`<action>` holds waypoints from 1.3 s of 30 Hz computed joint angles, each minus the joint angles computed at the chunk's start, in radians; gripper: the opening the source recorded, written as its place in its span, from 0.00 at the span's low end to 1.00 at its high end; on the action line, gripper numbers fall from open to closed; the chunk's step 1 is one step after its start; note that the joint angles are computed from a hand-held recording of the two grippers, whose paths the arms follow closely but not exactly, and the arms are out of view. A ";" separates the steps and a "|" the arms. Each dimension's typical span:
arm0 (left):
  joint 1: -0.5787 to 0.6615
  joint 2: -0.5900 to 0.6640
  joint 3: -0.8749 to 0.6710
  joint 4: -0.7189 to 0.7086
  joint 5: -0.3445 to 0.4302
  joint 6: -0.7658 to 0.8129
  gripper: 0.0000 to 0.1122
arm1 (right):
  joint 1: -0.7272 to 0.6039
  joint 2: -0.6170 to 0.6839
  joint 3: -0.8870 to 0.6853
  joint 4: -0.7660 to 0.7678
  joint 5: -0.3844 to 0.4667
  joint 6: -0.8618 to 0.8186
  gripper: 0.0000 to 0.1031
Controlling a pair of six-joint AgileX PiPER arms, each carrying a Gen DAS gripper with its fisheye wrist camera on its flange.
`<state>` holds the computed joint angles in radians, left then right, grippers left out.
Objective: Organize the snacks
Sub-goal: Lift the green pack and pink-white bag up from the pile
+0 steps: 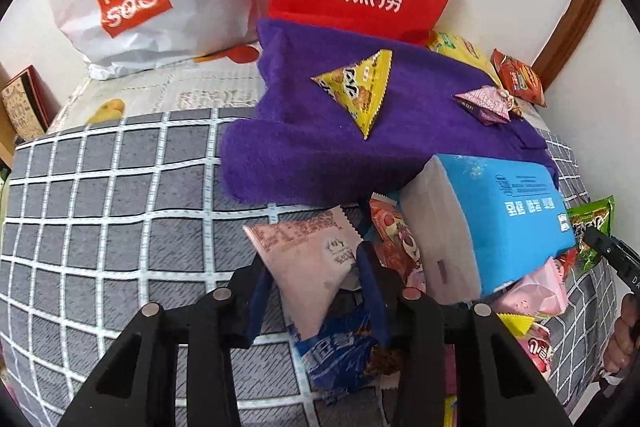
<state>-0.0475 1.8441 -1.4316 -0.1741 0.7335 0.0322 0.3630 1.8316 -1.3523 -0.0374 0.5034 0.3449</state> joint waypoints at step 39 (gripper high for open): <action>-0.159 -0.332 0.120 0.007 0.059 -0.054 0.33 | 0.205 -0.167 0.024 -0.142 0.031 0.154 0.39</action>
<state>-0.2069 1.5124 -1.3120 -0.1669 0.7925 -0.0218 0.5680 1.6642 -1.3281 -0.1796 0.5348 0.4985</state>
